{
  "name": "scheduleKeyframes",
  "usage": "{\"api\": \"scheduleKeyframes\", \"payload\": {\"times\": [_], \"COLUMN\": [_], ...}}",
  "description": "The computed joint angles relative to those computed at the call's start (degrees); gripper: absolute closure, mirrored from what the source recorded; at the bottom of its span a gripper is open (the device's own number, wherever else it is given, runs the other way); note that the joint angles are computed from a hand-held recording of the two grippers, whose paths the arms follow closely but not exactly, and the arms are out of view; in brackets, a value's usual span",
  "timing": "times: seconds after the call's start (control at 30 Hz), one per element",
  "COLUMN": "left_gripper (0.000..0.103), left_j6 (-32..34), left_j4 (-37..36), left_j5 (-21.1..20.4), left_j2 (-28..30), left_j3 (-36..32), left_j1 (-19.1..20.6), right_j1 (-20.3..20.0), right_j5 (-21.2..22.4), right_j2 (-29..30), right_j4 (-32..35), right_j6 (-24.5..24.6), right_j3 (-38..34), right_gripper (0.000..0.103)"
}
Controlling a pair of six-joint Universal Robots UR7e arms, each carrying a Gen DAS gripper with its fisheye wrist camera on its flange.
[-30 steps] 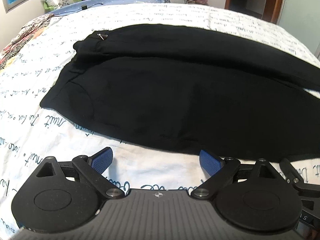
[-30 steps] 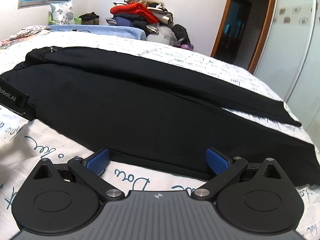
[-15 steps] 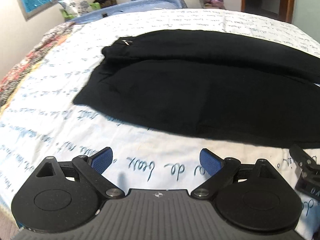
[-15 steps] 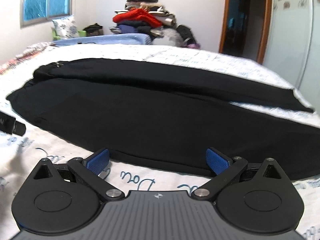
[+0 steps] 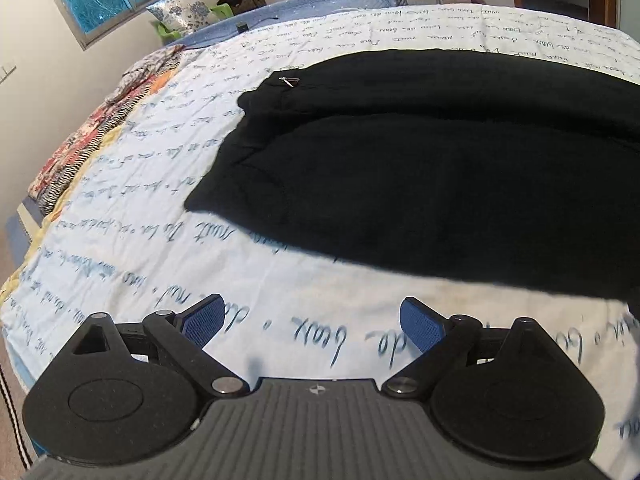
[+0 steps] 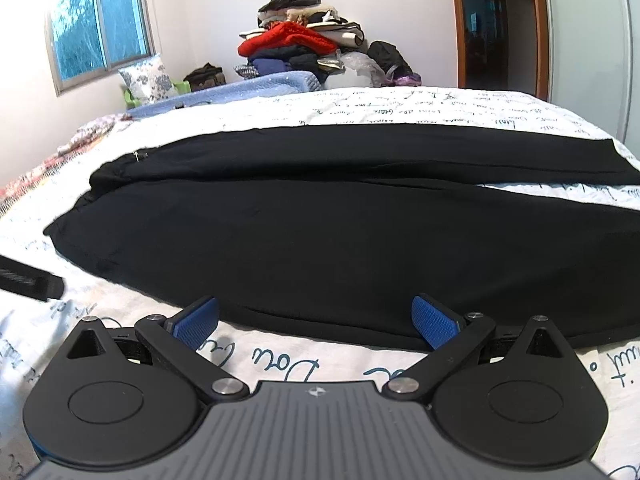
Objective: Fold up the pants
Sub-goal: 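Close the left tool on the trouser waistband and lift it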
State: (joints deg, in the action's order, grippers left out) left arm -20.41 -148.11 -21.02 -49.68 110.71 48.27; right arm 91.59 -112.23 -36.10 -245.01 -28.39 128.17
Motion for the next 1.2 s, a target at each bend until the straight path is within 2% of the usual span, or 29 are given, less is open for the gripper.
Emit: {"api": "scheduleKeyframes", "payload": {"times": [0.1,0.3,0.4,0.53,0.6,0.63,0.7,0.8,0.87,0.97,1.03,1.2], "left_gripper": [0.007,0.007,0.007,0.006,0.005,0.005,0.005,0.005,0.005,0.005,0.005,0.006], "left_j6": [8.77,23.53,28.17,38.71,40.35,39.45,34.49,26.83,24.68,26.26,26.34,21.62], "left_j4": [-6.78,-15.18,-18.98,-31.69,-34.33,-33.94,-28.11,-16.17,-11.02,-7.06,-1.61,10.82], "left_j5": [-2.1,-7.15,-8.89,-11.55,-14.38,-16.42,-22.51,-30.24,-34.14,-38.16,-40.44,-42.76], "left_j2": [2.78,6.42,6.61,6.94,6.39,5.85,4.48,4.49,5.99,10.68,14.52,22.99], "left_j3": [-2.77,-7.97,-9.07,-9.9,-11.69,-12.83,-16.88,-26.37,-33.18,-44.14,-52.64,-69.32], "left_j1": [1.37,3.68,4.04,4.86,6.44,7.61,10.78,15.49,18.07,21.04,23.14,27.16], "right_j1": [-0.3,-0.58,-0.81,-0.59,-0.84,-1.01,-1.63,-1.67,-1.07,0.2,0.94,2.18], "right_j5": [0.88,1.41,1.65,1.36,1.74,2.0,3.25,3.43,2.29,-0.54,-2.42,-6.2], "right_j2": [-0.28,-0.08,-0.29,-0.03,0.1,0.07,-0.1,-0.3,0.01,0.93,1.35,1.77], "right_j4": [0.36,-0.5,-0.23,-0.8,-1.7,-2.05,-2.39,-2.16,-2.2,-2.21,-1.56,0.83], "right_j6": [1.03,1.15,1.84,1.9,2.08,2.33,2.77,3.2,2.72,1.4,0.59,-0.58], "right_j3": [0.07,0.18,0.26,0.19,0.46,0.74,1.23,1.39,0.97,-0.27,-1.12,-2.91], "right_gripper": [0.0,0.0,0.0,0.0,0.0,0.0,0.0,0.0,0.0,0.0,0.0,0.0]}}
